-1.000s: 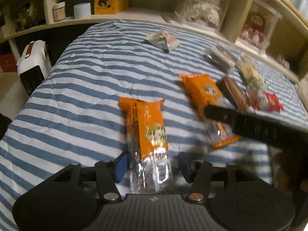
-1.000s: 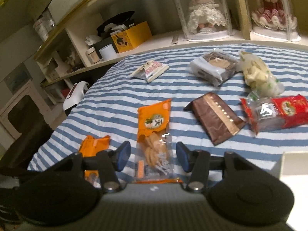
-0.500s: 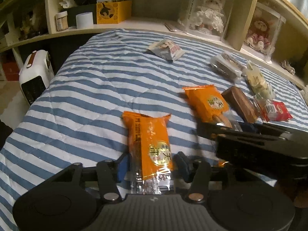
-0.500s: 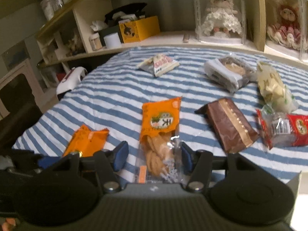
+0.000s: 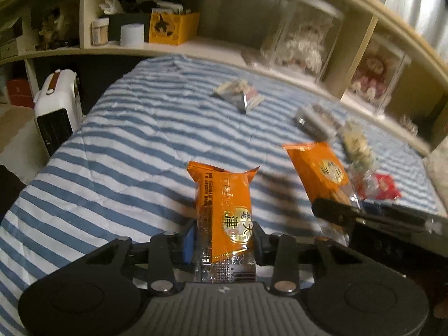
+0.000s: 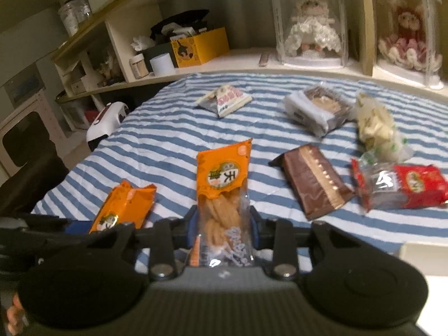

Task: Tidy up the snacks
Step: 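Carry the orange pack with the left gripper into the white box while the right gripper carries its pack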

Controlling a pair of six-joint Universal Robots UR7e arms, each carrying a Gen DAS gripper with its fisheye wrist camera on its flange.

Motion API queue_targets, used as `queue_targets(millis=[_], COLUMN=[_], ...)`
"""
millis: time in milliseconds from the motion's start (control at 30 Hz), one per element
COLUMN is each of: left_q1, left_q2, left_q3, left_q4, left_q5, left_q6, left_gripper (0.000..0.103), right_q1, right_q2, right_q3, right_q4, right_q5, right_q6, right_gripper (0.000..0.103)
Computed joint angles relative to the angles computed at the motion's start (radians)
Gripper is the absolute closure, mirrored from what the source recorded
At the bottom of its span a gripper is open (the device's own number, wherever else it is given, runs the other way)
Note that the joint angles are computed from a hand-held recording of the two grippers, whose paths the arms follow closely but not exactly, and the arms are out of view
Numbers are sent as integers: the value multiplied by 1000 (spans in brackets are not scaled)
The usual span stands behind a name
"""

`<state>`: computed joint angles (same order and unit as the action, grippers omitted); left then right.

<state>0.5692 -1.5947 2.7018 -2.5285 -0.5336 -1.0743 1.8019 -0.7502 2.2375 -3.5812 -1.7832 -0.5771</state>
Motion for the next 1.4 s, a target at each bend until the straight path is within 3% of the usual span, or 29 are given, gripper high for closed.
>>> queue_targets(millis=[233,500,767,1067,1233,1400], left_q1=[-109,-213,-330,-433,-449,-432], left_q2=[-130,-209,-228,-174,-69,96], left_q3=[-14,-15,-26,-28,-16,-14], left_q4=[260,387,489,445,243,-19], left_q5=[30,31,8,-10,-24,-81], left_q6=[-163,-261,-330,-331,-251,-157], left_gripper=[62,62,62,62,62,62], right_q1=[38,92,94,101,50,-64], right_q2=[-103,-236,-372,-575,-689,-787], right_q3=[53,120,209,300,358,408], right_q4=[21,21,20,60,63,85], right_q5=[-27,-82,-99,-114,-96,-54], right_q6=[32,27,36,40,40,35], right_gripper=[63,63,63,63,62,62])
